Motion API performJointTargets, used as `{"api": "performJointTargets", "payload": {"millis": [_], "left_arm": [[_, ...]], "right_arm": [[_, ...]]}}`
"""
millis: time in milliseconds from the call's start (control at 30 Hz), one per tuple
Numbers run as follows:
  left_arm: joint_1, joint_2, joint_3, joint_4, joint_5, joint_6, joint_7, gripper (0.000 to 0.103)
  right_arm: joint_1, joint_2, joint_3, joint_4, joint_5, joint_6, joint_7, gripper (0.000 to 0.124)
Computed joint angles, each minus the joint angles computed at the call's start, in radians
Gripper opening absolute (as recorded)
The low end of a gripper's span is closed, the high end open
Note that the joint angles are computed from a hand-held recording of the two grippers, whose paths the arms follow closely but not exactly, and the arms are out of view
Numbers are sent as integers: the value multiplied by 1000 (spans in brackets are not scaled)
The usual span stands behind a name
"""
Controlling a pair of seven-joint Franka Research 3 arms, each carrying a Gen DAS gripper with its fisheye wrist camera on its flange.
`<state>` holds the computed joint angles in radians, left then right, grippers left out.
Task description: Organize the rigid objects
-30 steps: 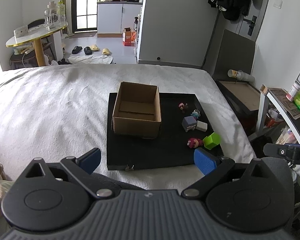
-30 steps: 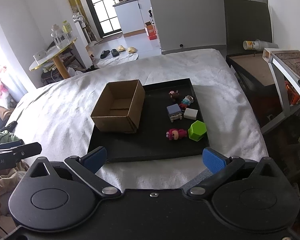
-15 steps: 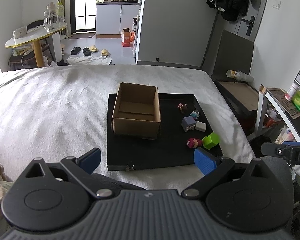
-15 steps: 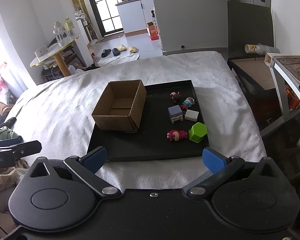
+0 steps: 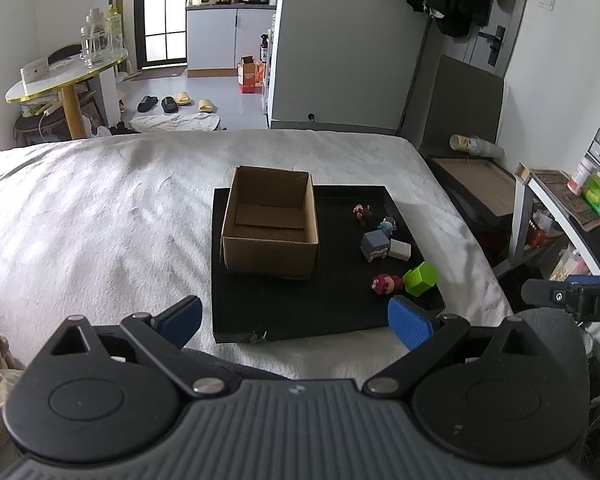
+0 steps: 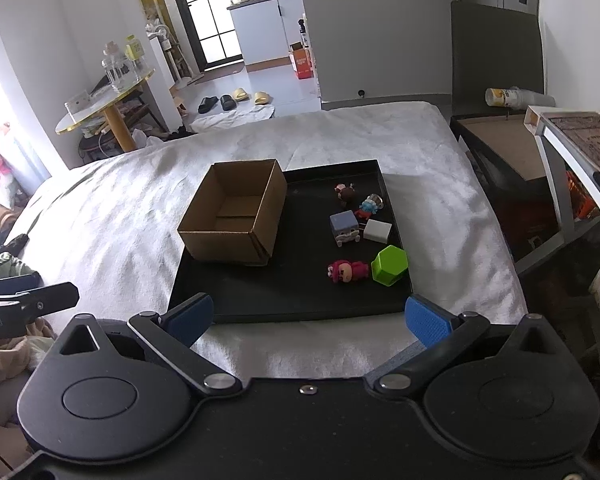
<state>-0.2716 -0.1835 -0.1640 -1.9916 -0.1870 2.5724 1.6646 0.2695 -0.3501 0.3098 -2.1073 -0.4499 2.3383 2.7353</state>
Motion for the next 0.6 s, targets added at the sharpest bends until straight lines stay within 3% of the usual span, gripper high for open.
{"api": "performJointTargets", "payload": {"millis": [600], "left_arm": [[8,9,-2,6,4,0,-9,99]], "right_arm": [[1,9,-8,4,-5,0,-9,103]]}}
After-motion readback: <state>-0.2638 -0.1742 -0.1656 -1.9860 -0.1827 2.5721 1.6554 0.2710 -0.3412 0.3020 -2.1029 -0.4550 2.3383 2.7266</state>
